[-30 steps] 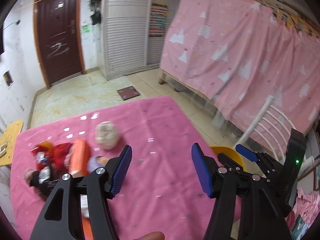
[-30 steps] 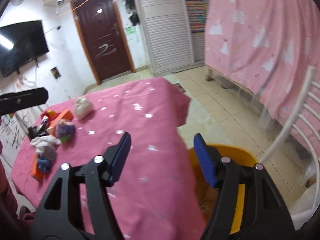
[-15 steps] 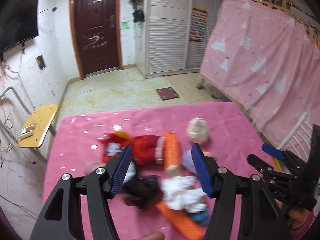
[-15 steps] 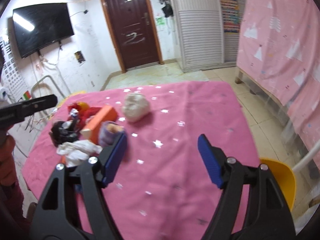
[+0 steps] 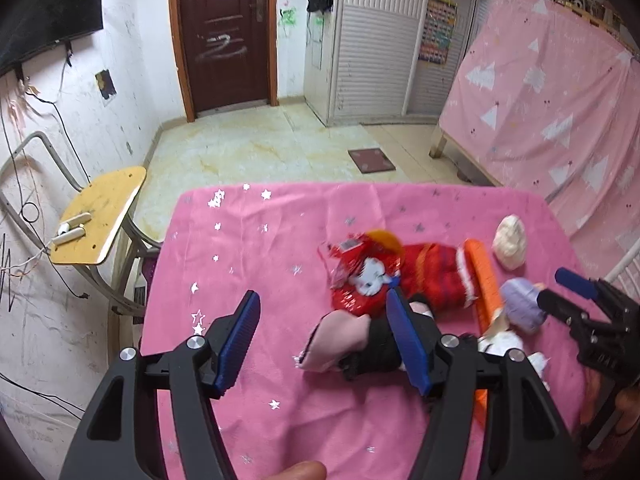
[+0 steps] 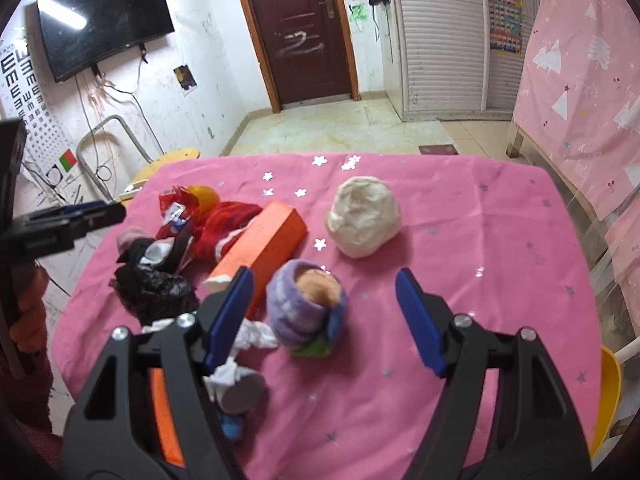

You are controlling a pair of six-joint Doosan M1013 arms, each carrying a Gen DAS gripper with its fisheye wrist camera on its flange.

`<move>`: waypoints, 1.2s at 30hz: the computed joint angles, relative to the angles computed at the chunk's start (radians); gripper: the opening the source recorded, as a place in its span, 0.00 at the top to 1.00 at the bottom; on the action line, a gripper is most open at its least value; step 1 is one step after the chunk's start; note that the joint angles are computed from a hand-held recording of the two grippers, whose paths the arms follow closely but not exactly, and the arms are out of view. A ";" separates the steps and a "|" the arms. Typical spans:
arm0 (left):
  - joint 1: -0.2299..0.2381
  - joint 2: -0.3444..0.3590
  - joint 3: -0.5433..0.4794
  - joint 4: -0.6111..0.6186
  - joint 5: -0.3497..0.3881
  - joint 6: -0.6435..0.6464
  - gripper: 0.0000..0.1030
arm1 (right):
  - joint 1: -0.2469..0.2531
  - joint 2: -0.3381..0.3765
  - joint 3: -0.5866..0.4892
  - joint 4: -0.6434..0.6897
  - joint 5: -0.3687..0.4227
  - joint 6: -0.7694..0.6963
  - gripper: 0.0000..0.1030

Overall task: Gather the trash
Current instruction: 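Grasp the black-and-pink sock with the left tool while the right tool grasps the purple ball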

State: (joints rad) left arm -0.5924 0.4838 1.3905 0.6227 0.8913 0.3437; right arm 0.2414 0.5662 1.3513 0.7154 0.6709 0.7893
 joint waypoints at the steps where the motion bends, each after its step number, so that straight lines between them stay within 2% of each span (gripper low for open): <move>1: 0.009 0.000 0.006 -0.027 -0.019 0.015 0.43 | 0.005 0.005 -0.007 -0.018 0.003 0.019 0.31; 11: 0.049 0.007 0.048 -0.206 -0.193 0.143 0.47 | 0.021 0.023 -0.031 -0.109 0.029 0.120 0.31; 12: 0.048 0.006 0.052 -0.207 -0.205 0.140 0.49 | 0.021 0.025 -0.033 -0.114 0.033 0.125 0.31; 14: 0.043 0.002 0.063 -0.186 -0.225 0.113 0.67 | 0.020 0.029 -0.035 -0.121 0.045 0.134 0.31; 16: 0.037 -0.001 0.070 -0.165 -0.233 0.087 0.76 | 0.023 0.032 -0.036 -0.123 0.053 0.137 0.31; 18: 0.033 -0.004 0.075 -0.145 -0.234 0.066 0.81 | 0.022 0.032 -0.033 -0.114 0.054 0.126 0.35; 20: 0.024 -0.005 0.074 -0.115 -0.220 0.031 0.87 | 0.024 0.036 -0.038 -0.119 0.060 0.122 0.59; 21: 0.019 -0.006 0.071 -0.095 -0.208 0.014 0.87 | 0.024 0.036 -0.038 -0.117 0.062 0.117 0.66; 23: 0.014 -0.010 0.071 -0.074 -0.194 0.002 0.88 | 0.025 0.033 -0.033 -0.114 0.051 0.096 0.74; 28: -0.005 -0.011 0.064 -0.012 -0.148 -0.044 0.90 | 0.021 0.011 0.002 -0.051 -0.001 0.029 0.77; 36: -0.029 -0.043 0.059 0.102 -0.092 -0.126 0.90 | 0.002 -0.015 0.029 0.026 -0.028 -0.042 0.77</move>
